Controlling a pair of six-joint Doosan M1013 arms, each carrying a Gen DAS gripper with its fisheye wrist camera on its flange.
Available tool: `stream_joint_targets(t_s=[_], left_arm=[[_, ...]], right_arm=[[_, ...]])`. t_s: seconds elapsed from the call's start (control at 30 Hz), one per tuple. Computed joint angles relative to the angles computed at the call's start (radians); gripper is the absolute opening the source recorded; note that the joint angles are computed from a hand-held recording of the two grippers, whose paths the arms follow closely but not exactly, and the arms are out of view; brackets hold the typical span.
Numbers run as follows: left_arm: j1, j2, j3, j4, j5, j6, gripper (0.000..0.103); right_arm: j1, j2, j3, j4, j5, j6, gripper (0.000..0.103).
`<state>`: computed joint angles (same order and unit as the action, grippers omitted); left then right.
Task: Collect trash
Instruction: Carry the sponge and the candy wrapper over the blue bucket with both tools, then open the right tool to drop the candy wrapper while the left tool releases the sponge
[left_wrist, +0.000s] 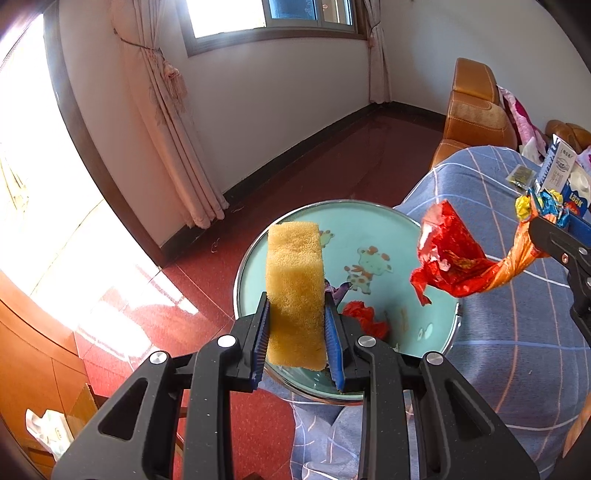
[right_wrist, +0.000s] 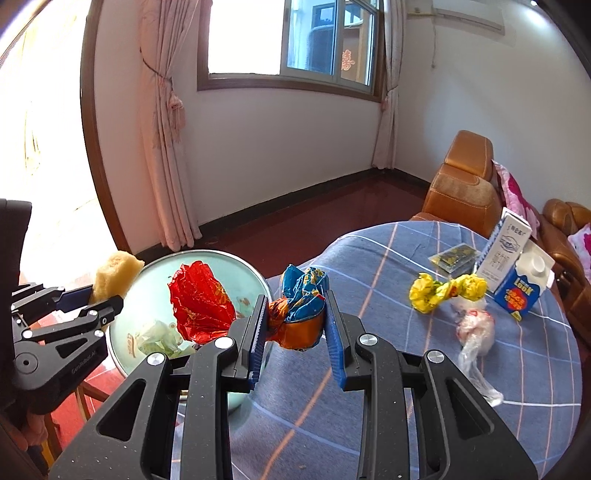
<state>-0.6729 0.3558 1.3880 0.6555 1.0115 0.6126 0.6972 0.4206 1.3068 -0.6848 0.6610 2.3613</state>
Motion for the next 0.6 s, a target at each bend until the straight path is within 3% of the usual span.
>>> stream_joint_targets(t_s=[0.6], left_arm=[[0.051,0.024,-0.002,-0.16,-0.037,0.068,0.027]], right_arm=[[0.003,0.082,-0.091,0.056,0.047,-0.105,0.031]])
